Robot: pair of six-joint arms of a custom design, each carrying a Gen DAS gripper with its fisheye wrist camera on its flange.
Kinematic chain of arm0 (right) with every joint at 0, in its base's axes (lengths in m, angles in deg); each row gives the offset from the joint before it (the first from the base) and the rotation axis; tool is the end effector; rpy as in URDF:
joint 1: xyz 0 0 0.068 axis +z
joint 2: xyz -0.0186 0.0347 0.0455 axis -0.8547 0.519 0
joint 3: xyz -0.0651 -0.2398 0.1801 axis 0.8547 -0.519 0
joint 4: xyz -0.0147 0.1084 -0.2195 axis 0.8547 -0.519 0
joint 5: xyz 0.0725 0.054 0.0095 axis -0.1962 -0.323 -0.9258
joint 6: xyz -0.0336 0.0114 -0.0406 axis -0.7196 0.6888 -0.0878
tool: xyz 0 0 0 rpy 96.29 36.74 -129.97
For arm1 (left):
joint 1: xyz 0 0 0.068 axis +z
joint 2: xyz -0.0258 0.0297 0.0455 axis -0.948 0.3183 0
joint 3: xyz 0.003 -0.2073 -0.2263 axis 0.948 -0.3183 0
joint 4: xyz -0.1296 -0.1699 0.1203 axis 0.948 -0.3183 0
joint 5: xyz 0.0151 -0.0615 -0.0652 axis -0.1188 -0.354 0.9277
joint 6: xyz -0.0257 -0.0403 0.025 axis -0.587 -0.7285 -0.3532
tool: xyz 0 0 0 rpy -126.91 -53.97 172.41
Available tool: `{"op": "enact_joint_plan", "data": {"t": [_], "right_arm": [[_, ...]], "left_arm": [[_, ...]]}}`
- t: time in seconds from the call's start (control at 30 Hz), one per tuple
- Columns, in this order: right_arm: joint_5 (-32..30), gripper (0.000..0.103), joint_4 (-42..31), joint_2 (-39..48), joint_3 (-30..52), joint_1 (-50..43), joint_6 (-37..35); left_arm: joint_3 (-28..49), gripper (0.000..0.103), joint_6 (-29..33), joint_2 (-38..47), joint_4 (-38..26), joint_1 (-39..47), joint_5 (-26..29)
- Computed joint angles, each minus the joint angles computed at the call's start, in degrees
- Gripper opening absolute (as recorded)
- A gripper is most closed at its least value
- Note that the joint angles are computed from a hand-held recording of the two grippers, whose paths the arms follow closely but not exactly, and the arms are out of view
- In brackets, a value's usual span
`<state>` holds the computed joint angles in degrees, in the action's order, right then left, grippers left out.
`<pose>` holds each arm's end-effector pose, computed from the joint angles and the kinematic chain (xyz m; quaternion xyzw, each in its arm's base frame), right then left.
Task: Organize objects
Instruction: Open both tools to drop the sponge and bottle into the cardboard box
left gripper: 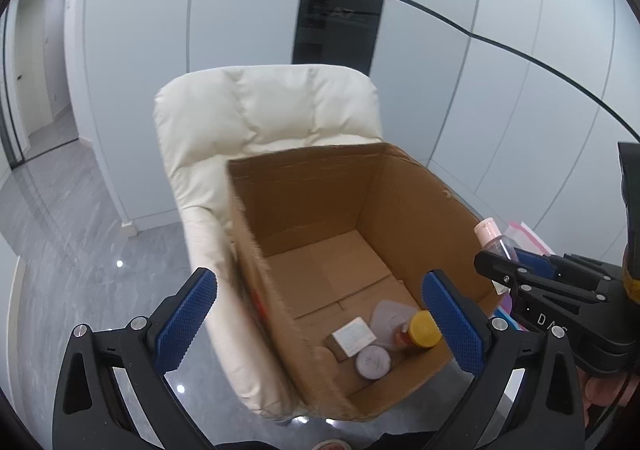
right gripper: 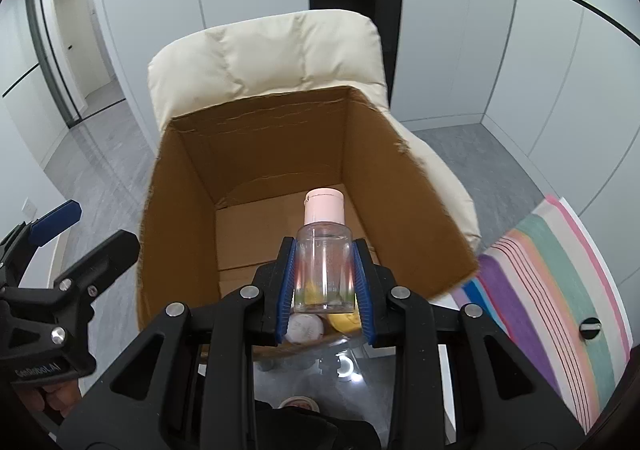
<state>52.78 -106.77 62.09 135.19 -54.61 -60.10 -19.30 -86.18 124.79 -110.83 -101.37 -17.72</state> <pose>0.3599 0.0404 0.3381 -0.3220 0.8804 0.1314 0.3224 0.2202 -0.1023 0.3426 -0.2442 0.8722 0.0405 0.4220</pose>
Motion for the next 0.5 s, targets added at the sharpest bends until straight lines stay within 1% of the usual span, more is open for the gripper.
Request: {"op": "enact_joint_plan", "data": {"t": [0.27, 0.5], "right_arm": [[0.37, 0.029, -0.25, -0.93, -1.23, 4.86, 1.52], [-0.83, 0.029, -0.33, -2.39, -3.22, 8.64, 2.17]], "left_arm": [[-3.71, 0.103, -0.93, -5.98, -2.29, 3.08, -0.59], [-5.65, 0.103, -0.77, -8.69, -3.23, 5.89, 0.23]]}}
